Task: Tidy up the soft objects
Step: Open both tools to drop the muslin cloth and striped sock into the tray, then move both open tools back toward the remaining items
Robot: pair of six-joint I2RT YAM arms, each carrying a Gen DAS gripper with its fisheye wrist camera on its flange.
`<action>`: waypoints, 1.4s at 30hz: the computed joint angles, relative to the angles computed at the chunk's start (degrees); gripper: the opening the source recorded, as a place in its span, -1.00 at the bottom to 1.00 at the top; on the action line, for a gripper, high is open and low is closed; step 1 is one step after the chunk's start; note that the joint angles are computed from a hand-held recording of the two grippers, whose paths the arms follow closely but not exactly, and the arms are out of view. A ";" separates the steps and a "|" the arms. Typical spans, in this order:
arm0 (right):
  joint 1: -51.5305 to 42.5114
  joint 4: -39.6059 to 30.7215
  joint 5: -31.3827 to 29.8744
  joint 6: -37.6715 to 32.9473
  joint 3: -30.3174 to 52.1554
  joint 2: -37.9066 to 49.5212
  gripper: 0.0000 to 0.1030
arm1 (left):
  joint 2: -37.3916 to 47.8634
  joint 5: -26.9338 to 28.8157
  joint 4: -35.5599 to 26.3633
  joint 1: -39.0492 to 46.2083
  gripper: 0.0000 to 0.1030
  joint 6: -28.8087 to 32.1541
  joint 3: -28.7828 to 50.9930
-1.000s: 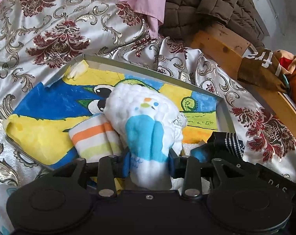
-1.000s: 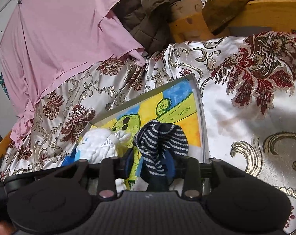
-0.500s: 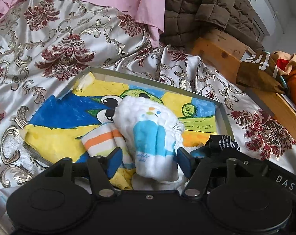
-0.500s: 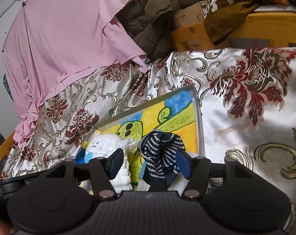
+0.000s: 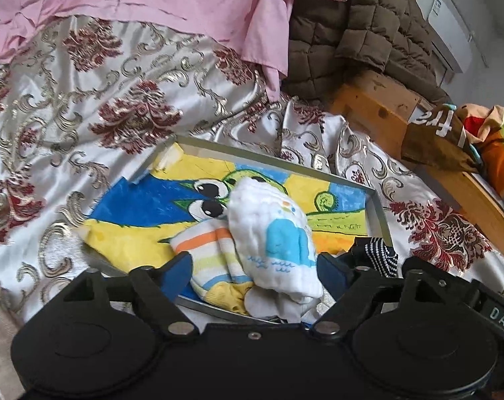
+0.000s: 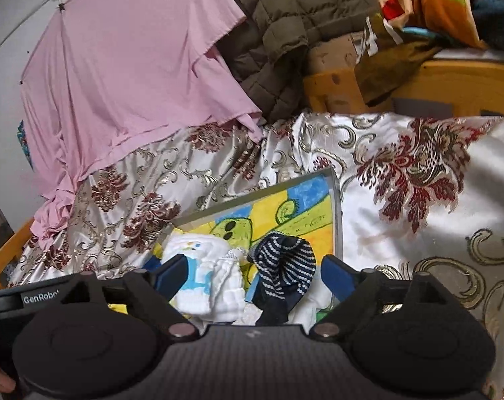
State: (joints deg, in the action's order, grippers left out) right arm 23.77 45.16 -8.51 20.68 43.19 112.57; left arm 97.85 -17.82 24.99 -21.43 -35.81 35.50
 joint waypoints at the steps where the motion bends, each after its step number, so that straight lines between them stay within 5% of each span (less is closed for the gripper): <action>1: 0.19 0.77 0.30 -0.10 -0.95 -0.71 0.83 | -1.03 -0.69 -0.24 -0.33 0.69 -0.16 -0.66; 6: 1.39 5.25 2.28 -1.03 -5.96 -4.43 0.99 | -7.20 -4.87 -1.45 -2.63 0.90 -1.02 -4.48; 16: 6.13 9.86 10.91 -4.41 -15.21 -12.91 1.00 | -23.21 -11.45 -5.43 -9.28 0.92 -4.05 -15.43; 30: 19.95 11.32 28.99 -6.12 -29.27 -26.96 1.00 | -44.64 -24.46 -23.38 -28.15 0.98 -13.89 -23.90; 34: 27.66 29.09 38.03 -10.67 -36.06 -21.04 1.00 | -49.59 -30.63 -31.42 -35.77 0.98 -19.63 -24.60; 38: 35.18 33.88 44.69 -11.03 -39.05 -18.94 1.00 | -53.05 -37.48 -42.60 -45.32 0.98 -30.15 -24.75; 42: 42.46 34.79 53.07 -6.77 -40.50 -18.17 1.00 | -51.13 -42.96 -57.16 -56.27 0.98 -48.52 -23.76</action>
